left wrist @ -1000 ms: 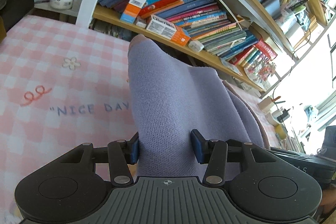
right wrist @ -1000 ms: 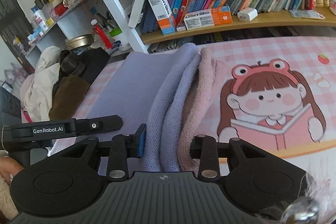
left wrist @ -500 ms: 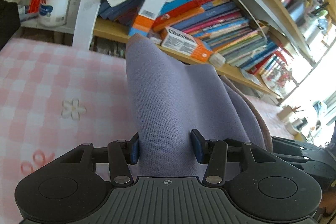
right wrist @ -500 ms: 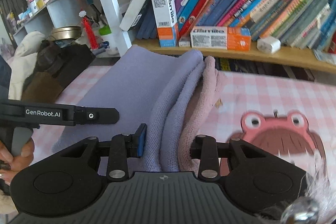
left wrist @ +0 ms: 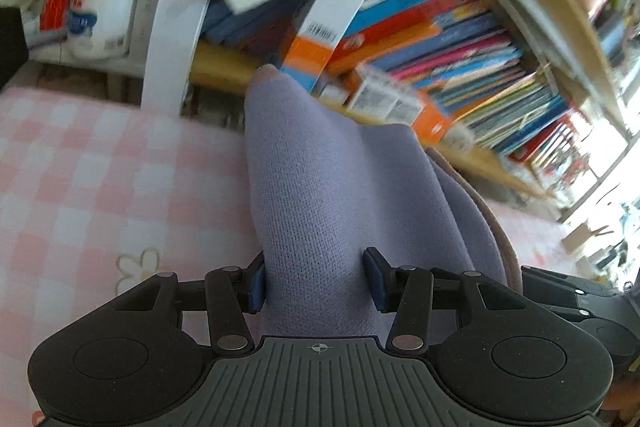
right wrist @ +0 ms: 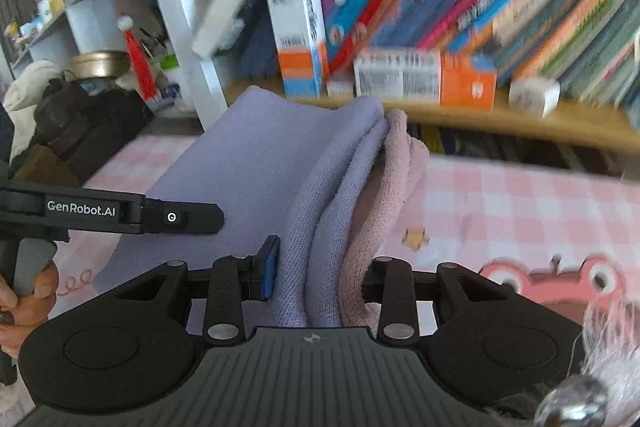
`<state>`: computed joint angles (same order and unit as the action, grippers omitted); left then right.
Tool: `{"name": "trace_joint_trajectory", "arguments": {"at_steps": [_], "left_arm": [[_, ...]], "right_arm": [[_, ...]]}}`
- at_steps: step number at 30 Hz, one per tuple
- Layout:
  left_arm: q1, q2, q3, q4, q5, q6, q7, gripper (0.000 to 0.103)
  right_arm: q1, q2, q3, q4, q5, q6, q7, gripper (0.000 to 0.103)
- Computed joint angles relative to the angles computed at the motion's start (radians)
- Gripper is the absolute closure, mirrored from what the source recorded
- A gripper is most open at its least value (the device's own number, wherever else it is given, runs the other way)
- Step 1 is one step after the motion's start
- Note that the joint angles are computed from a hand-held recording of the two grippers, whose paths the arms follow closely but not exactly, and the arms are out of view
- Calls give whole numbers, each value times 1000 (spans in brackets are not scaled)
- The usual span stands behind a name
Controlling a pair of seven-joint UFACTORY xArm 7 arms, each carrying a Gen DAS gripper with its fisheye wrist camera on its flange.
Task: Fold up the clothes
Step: 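Open both tools and release the folded sweater bundle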
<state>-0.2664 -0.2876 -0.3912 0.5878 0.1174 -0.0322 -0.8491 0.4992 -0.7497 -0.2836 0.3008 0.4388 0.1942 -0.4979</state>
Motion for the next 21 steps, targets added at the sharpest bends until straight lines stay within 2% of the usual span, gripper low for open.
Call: {"name": "trace_joint_trajectory", "arguments": {"at_steps": [4, 6, 8, 9, 10, 11, 13, 15, 18, 21], "left_arm": [[-25, 8, 28, -12, -16, -27, 11, 51], [20, -5, -17, -9, -5, -7, -2, 49], [77, -24, -73, -3, 22, 21, -32, 44], [100, -33, -96, 0, 38, 35, -49, 42], [137, -51, -133, 6, 63, 63, -75, 36], [176, -79, -174, 14, 97, 103, -108, 31], [205, -136, -212, 10, 153, 144, -147, 28], [210, -197, -232, -1, 193, 175, -184, 23], [176, -275, -231, -17, 222, 223, -211, 15], [135, -341, -232, -26, 232, 296, -234, 15]], "right_arm": [[64, -4, -87, -2, 49, -17, -24, 68], [56, -2, -79, -1, 57, -13, -14, 64], [31, -3, -50, -2, 57, -6, 9, 60], [17, -5, -34, -3, 53, 0, 21, 55], [-7, -12, -8, -7, 44, 5, 38, 51], [-29, -20, 14, -10, 33, 9, 51, 44], [-58, -51, 39, -22, 19, 9, 78, 35], [-102, -100, 79, -44, 1, 12, 126, 21], [-174, -192, 147, -81, -53, 34, 196, 15], [-240, -296, 216, -116, -120, 72, 260, 10]]}}
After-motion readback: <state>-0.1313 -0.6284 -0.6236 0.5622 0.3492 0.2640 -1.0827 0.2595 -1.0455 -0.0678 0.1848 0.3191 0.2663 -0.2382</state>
